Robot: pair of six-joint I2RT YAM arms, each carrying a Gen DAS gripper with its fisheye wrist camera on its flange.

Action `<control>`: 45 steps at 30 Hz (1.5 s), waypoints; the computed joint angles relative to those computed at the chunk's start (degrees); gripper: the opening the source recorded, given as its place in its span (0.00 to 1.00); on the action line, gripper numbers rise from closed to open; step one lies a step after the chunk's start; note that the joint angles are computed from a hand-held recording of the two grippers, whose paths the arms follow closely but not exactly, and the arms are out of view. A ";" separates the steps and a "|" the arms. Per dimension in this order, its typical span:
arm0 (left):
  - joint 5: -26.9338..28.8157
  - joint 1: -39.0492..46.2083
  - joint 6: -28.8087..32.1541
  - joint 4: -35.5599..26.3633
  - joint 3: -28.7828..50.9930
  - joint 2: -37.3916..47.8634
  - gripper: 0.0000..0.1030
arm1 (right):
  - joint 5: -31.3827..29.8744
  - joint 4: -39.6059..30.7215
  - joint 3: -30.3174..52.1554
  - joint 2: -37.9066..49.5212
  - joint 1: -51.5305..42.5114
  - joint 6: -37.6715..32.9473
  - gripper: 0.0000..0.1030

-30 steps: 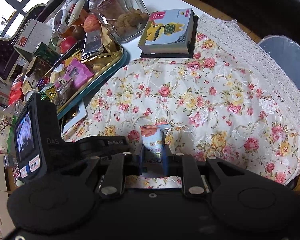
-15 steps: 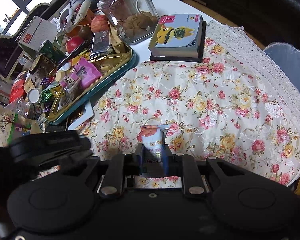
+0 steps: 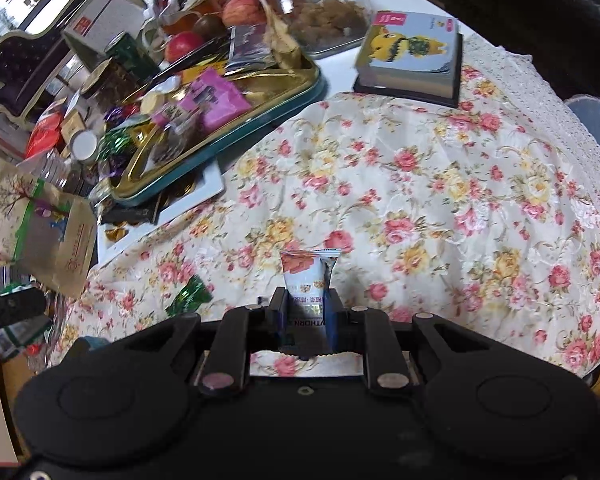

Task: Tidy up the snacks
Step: 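Carry both packets over the gold tray and open both tools to drop them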

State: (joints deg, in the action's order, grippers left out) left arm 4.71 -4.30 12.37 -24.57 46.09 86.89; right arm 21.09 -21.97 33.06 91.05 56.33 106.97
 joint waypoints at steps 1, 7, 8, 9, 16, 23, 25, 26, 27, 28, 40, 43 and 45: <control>0.09 1.99 1.13 -0.34 0.67 0.49 0.53 | -0.06 0.05 1.27 1.18 0.13 -0.47 0.20; -0.42 11.91 6.83 -1.13 4.89 4.73 0.53 | -0.17 -0.17 9.92 8.14 1.11 -3.61 0.20; -0.52 13.25 7.80 -1.11 5.53 5.46 0.53 | 0.05 -0.53 11.68 9.21 1.43 -4.10 0.20; -0.54 14.88 8.91 -0.78 6.00 6.09 0.53 | 0.26 -0.71 13.43 10.25 1.72 -4.87 0.20; -1.99 24.04 13.44 0.96 10.42 12.41 0.53 | 1.67 0.54 24.36 16.67 3.17 -11.96 0.20; -0.13 30.04 16.77 -0.56 15.46 16.79 0.55 | 1.17 1.74 36.16 24.23 4.47 -21.73 0.20; 1.12 31.34 16.98 -0.81 16.21 16.91 0.55 | 0.63 1.90 38.24 25.86 4.88 -22.86 0.20; 1.54 31.82 16.93 -0.76 16.47 16.80 0.55 | 0.36 1.93 38.90 26.33 5.08 -23.16 0.20; 1.91 32.22 16.98 -0.76 16.75 16.71 0.55 | 0.20 1.81 39.98 27.08 5.31 -23.43 0.20; 2.22 32.59 17.03 -0.79 16.98 16.59 0.55 | 0.08 1.92 40.61 27.59 5.42 -23.78 0.20; 2.29 32.99 16.13 -5.38 20.18 18.75 0.55 | -0.07 2.06 46.77 31.55 6.30 -26.61 0.20; 2.13 33.00 16.10 -5.07 19.69 18.40 0.55 | 0.61 2.34 48.27 31.91 6.41 -27.91 0.20; 1.81 32.93 16.24 -4.41 19.22 18.11 0.55 | 1.70 3.15 48.93 31.80 6.68 -29.05 0.23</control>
